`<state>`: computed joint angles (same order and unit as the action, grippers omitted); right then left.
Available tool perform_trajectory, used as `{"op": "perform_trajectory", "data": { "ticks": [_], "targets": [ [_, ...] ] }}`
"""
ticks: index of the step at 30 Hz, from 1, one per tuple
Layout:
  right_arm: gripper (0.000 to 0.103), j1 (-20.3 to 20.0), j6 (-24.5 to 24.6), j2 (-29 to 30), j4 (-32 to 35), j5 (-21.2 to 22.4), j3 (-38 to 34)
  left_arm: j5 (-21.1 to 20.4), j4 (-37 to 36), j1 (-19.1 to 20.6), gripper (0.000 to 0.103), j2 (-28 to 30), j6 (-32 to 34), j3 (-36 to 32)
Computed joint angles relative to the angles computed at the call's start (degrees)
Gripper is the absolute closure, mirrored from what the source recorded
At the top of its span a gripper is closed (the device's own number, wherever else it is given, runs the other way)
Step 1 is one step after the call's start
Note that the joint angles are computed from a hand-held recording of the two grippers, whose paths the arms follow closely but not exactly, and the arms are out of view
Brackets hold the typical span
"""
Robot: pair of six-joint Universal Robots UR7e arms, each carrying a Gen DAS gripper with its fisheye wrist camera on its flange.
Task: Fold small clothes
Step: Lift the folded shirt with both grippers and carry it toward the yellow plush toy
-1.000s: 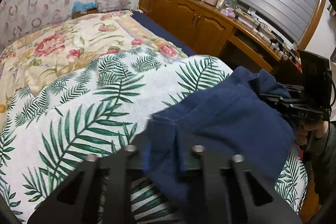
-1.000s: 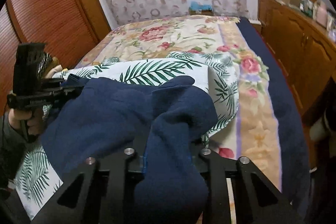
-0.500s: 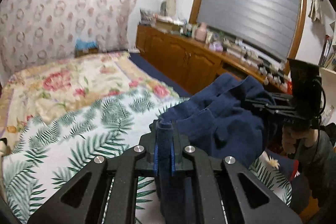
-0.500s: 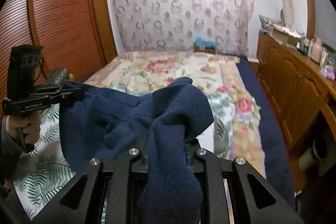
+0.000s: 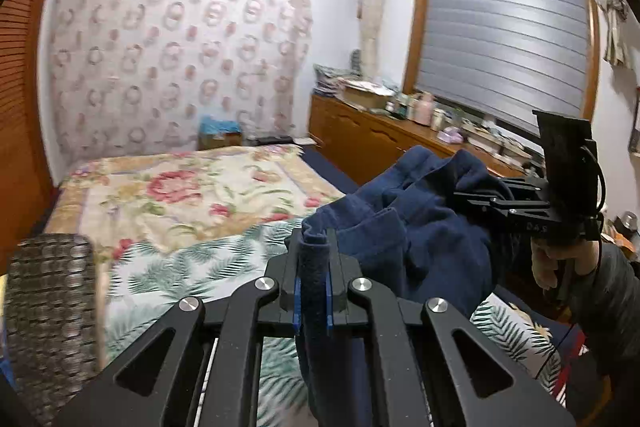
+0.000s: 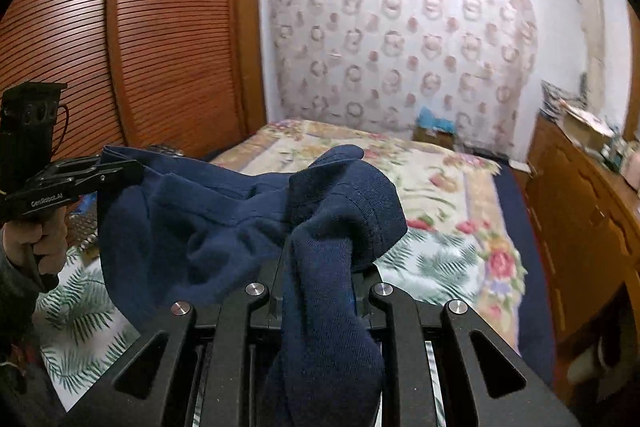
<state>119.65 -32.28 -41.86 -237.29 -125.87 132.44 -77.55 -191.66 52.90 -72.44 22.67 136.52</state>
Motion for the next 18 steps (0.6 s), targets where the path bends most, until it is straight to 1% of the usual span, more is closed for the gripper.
{"op": "perform_trajectory", "data": {
  "ticks": [3, 5, 10, 15, 18],
  "targets": [
    [0.083, -0.9, -2.0, 0.1, 4.8, 2.7, -3.4, 0.9, -0.5, 1.9, 0.094, -3.7, 1.0, 1.0],
    [0.083, -0.7, -3.3, 0.4, 8.3, 3.9, -5.8, 1.7, -0.9, 3.7, 0.094, -6.1, 1.8, 1.4],
    [0.083, -1.2, -6.8, 1.9, 18.4, 8.0, -14.0, 3.6, -2.2, 7.7, 0.094, -9.6, 3.1, 1.2],
    [0.083, -1.9, -11.6, 3.0, 27.6, 11.4, -21.1, 5.3, -5.0, 11.8, 0.094, -11.3, 4.3, 0.5],
    [0.083, -2.1, -14.4, 4.9, 33.9, 12.4, -26.7, 5.5, -6.6, 14.9, 0.094, -11.2, 4.0, 0.1]
  ]
}}
